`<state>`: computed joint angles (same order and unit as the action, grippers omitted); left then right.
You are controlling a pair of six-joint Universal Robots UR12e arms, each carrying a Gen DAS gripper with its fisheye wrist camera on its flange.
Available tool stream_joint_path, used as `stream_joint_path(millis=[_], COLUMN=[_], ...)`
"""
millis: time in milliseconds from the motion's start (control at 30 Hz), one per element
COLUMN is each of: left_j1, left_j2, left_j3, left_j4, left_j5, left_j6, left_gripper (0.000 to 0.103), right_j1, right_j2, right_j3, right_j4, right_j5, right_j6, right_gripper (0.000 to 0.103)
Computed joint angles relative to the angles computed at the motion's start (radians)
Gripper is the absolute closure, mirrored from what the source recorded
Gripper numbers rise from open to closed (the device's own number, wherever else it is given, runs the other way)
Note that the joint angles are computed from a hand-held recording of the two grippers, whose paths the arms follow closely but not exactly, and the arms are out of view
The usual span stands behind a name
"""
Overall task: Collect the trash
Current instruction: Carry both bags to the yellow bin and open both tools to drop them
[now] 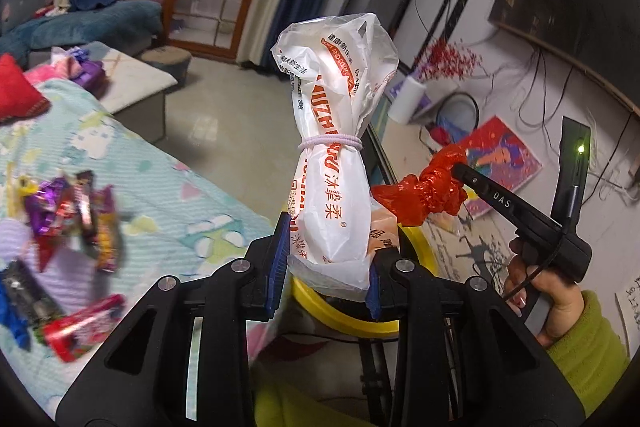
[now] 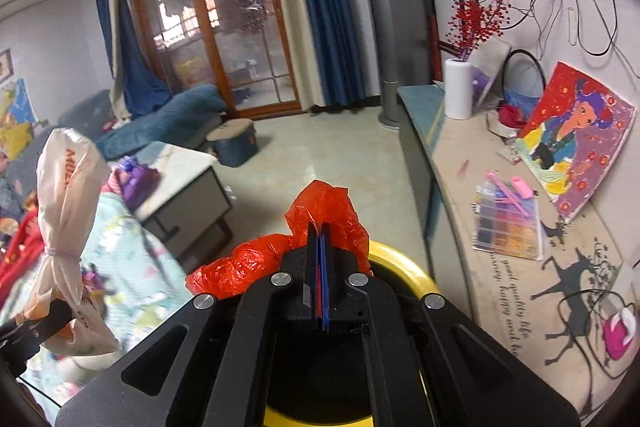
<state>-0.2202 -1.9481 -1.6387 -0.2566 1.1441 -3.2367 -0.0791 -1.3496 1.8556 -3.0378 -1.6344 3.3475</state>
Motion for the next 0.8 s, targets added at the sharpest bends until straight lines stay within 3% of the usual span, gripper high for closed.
stream_joint_path(millis=[267, 600, 667, 733, 800], left_j1=[-0.033, -0.044, -0.040, -0.039, -0.033], left_j2=[-0.058, -0.102, -0.103, -0.104, -0.102], left_j3=[0.050, 0.081, 0.073, 0.071, 0.064], left_j4=[-0.084, -0.127, -0.114, -0.105, -0.087], left_j5=[-0.020, -0.035, -0.034, -0.031, -0.034], left_j6=[0.032, 0.051, 0.046, 0.035, 0.020], left_gripper=[0.078, 0.075, 0.069, 0.056, 0.039], right_j1=[-0.015, -0.037, -0.038, -0.038, -0.036], right_j2=[0.021, 0.047, 0.051, 0.052, 0.051], right_j3=[0.001, -0.013, -0.016, -0.016, -0.014], right_j4=[0.101, 0.212, 0.225, 0.225, 0.214], right_j5=[-0.038, 0.032, 0.044, 0.050, 0.047], right_j6=[-0.011, -0.003, 0.000, 0.010, 0.020], right_gripper=[0.102, 0.101, 0.094, 0.066, 0.060])
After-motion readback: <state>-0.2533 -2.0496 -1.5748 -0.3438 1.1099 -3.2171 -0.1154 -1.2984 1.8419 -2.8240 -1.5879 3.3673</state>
